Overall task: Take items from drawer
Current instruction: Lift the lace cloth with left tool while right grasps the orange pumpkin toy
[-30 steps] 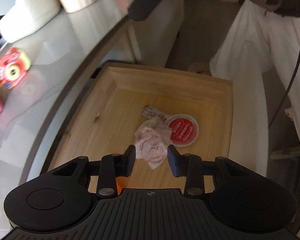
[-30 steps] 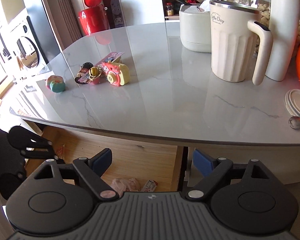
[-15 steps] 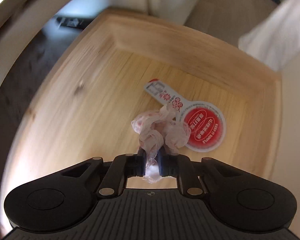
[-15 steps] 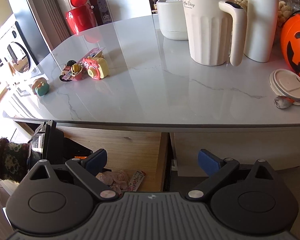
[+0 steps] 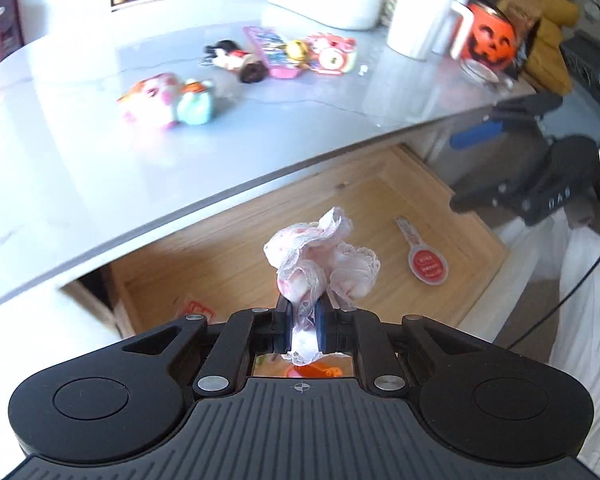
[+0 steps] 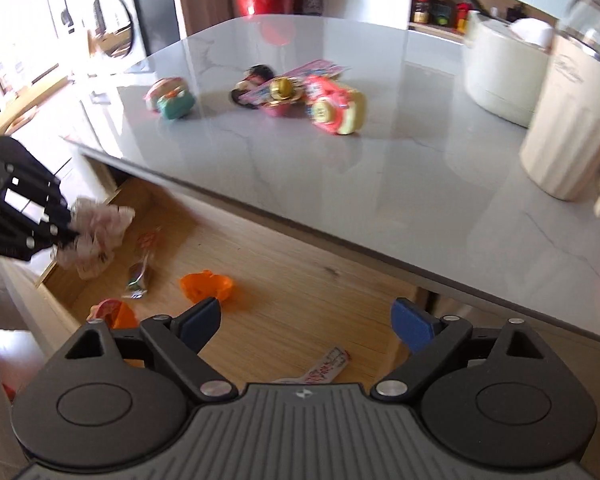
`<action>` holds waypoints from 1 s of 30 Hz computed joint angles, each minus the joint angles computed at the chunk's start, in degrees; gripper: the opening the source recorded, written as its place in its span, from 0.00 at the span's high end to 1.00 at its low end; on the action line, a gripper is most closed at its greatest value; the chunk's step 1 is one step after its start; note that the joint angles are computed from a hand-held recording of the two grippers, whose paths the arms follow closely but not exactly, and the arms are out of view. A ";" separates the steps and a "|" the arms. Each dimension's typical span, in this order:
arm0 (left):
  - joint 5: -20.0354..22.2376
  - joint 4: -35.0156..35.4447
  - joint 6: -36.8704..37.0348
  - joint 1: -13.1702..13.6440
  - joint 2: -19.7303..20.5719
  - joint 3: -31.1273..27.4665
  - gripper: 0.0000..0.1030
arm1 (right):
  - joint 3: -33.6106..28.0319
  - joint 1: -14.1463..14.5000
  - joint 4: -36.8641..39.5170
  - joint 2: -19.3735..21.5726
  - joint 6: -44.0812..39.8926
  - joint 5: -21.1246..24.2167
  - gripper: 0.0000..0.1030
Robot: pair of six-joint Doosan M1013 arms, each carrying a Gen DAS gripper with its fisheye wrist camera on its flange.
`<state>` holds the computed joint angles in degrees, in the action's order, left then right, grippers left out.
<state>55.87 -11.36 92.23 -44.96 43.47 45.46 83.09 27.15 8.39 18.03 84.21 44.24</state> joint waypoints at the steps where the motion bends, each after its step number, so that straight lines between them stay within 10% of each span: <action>1: -1.43 -0.81 -1.69 0.48 -0.54 1.57 0.87 | -1.35 0.73 -0.06 1.00 -2.45 1.21 0.16; 8: -3.18 -2.47 -3.89 1.57 -2.95 5.71 0.87 | -8.66 5.04 -0.25 8.21 -14.55 5.53 0.24; 20: -0.96 -3.61 -4.94 2.40 -3.62 7.00 0.87 | -15.50 5.78 -0.81 16.35 -11.12 11.95 0.24; 22: -0.11 -3.66 -4.27 2.28 -3.24 6.33 0.87 | -16.27 5.80 -0.69 17.09 -11.39 13.50 0.28; 23: 0.39 -3.61 -3.80 2.18 -3.02 5.94 0.87 | -16.66 5.86 -1.08 17.29 -11.29 14.43 0.46; 30: 3.68 0.07 -1.53 0.88 -1.45 3.23 0.87 | -14.25 6.03 -3.70 12.56 -11.64 12.63 0.46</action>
